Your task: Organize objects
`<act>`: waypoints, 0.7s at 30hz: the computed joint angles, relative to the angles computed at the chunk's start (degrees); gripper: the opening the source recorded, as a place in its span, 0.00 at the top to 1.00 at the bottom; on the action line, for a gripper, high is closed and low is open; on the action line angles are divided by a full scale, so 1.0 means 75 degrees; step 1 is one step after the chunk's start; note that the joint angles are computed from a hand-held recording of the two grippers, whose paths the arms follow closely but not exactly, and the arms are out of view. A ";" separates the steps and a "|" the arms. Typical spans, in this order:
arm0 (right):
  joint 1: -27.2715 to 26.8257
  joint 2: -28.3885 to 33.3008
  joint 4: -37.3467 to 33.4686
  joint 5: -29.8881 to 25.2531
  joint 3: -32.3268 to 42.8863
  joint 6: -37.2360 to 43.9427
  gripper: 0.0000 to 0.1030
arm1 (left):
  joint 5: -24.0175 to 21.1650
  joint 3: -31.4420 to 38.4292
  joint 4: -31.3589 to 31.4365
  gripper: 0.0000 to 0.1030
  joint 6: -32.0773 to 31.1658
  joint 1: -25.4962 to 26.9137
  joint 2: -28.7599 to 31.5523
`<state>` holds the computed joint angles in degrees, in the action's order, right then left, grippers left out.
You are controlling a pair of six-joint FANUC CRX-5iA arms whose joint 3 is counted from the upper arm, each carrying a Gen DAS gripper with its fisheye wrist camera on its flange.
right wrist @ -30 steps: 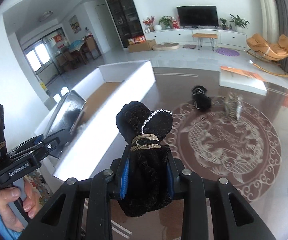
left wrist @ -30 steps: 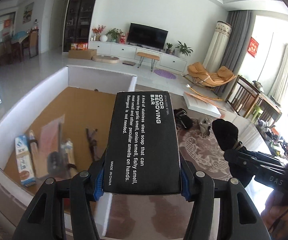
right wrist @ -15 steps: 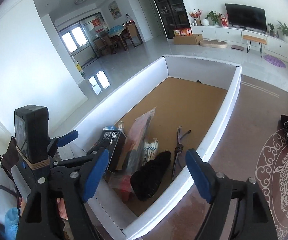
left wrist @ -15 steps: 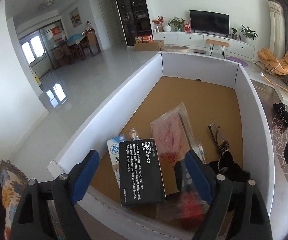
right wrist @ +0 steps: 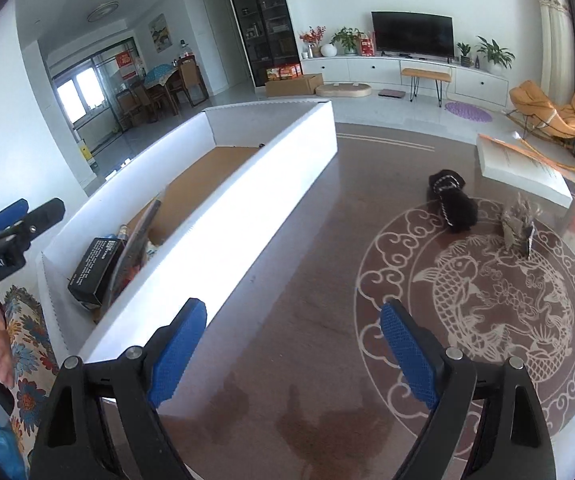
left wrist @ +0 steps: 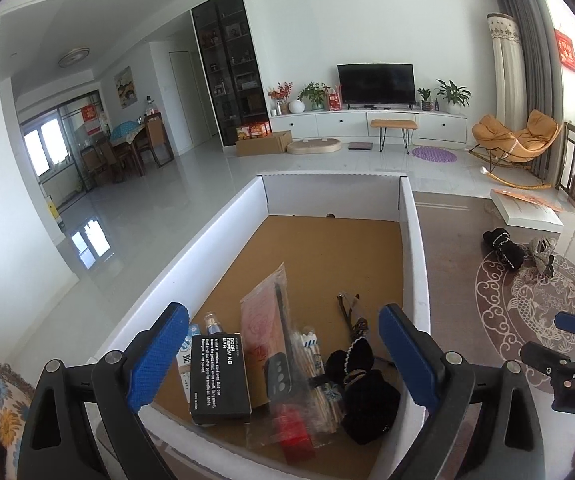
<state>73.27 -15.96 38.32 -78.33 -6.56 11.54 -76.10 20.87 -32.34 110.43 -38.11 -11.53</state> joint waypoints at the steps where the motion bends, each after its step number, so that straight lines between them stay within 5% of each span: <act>1: 0.0090 -0.0174 0.0018 -0.0180 -0.0181 -0.0152 0.13 | -0.0036 0.0102 -0.0095 0.06 0.0032 -0.0186 0.0066; 10: 0.1296 -0.1729 0.0124 -0.2617 -0.1709 -0.1031 0.13 | -0.0111 0.0713 0.0028 0.05 0.0257 -0.1484 0.0524; 21: 0.3911 -0.3657 -0.0333 -0.6120 -0.2793 -0.3670 0.13 | -0.0213 0.1110 0.0546 0.04 0.0174 -0.2733 0.1742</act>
<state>102.61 -43.39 35.83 -124.24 -27.51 -15.99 -77.69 29.20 -28.24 111.74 -58.61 1.53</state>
